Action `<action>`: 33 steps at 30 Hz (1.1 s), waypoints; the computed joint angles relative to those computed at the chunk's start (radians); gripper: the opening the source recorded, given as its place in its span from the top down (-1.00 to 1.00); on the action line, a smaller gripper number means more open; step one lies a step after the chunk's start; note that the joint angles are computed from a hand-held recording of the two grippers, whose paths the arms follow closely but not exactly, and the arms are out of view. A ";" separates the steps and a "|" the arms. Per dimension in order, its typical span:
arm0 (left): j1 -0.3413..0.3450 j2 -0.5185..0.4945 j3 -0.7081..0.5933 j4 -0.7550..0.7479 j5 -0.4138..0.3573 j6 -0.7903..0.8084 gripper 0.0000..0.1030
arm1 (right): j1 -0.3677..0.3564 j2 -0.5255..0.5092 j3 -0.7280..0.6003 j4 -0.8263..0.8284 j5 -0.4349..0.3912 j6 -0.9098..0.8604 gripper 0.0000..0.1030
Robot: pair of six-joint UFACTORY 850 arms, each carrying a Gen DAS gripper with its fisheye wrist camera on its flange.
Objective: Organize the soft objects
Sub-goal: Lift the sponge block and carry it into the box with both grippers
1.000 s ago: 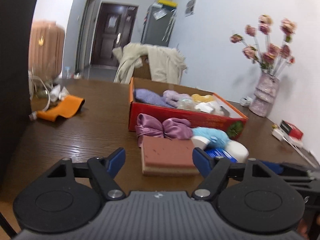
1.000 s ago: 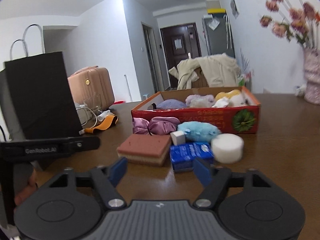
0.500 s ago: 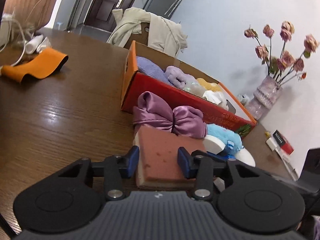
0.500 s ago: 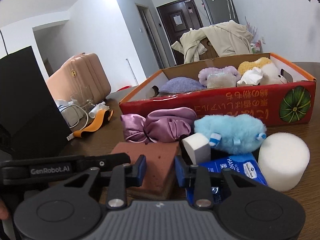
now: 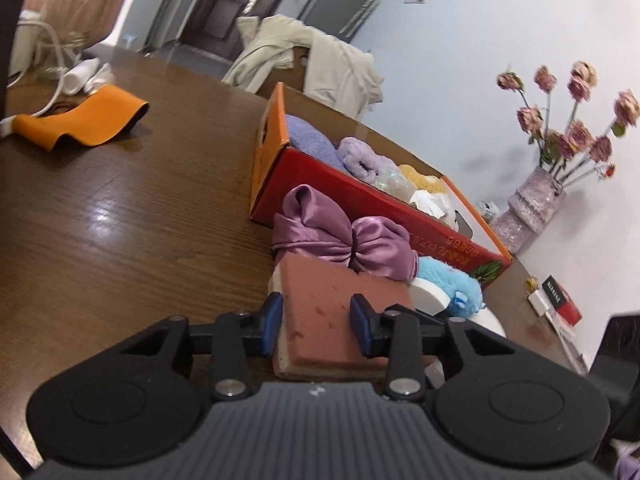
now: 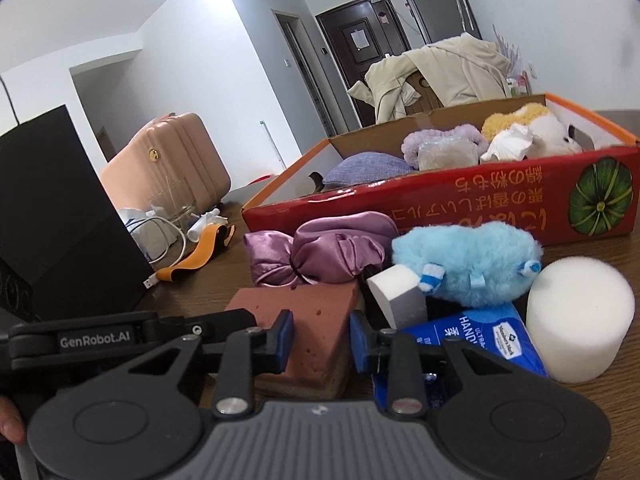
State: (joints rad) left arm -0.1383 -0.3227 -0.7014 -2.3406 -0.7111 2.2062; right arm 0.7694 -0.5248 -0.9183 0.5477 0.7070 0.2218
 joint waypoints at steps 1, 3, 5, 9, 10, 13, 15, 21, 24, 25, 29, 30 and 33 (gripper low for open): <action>-0.004 0.039 0.029 -0.020 0.003 0.002 0.28 | 0.011 0.007 0.006 0.017 0.013 -0.023 0.44; -0.014 0.136 0.106 -0.072 -0.005 0.054 0.29 | 0.055 0.042 0.037 0.083 0.071 -0.085 0.44; -0.028 0.247 0.184 -0.110 -0.001 0.077 0.29 | 0.117 0.086 0.080 0.164 0.155 -0.155 0.44; -0.052 0.420 0.301 -0.102 -0.025 0.030 0.29 | 0.226 0.194 0.189 0.269 0.263 -0.197 0.44; -0.071 0.456 0.325 -0.113 -0.031 0.037 0.29 | 0.247 0.223 0.216 0.293 0.284 -0.206 0.44; -0.156 0.530 0.366 -0.172 -0.014 0.078 0.29 | 0.307 0.324 0.302 0.388 0.328 -0.247 0.44; -0.215 0.555 0.379 -0.201 -0.017 0.099 0.29 | 0.355 0.379 0.349 0.481 0.370 -0.296 0.45; -0.361 0.505 0.350 -0.285 -0.029 0.144 0.30 | 0.438 0.503 0.469 0.660 0.449 -0.331 0.44; -0.408 0.452 0.300 -0.332 -0.004 0.178 0.30 | 0.410 0.540 0.503 0.661 0.441 -0.322 0.46; -0.420 0.439 0.275 -0.346 0.013 0.189 0.30 | 0.392 0.551 0.510 0.647 0.434 -0.321 0.47; -0.439 0.370 0.157 -0.405 0.043 0.255 0.30 | 0.260 0.616 0.529 0.509 0.377 -0.333 0.48; -0.435 0.337 0.105 -0.398 0.059 0.246 0.30 | 0.203 0.637 0.529 0.446 0.338 -0.328 0.48; -0.412 0.219 -0.065 -0.348 0.125 0.189 0.30 | -0.007 0.652 0.478 0.225 0.177 -0.274 0.49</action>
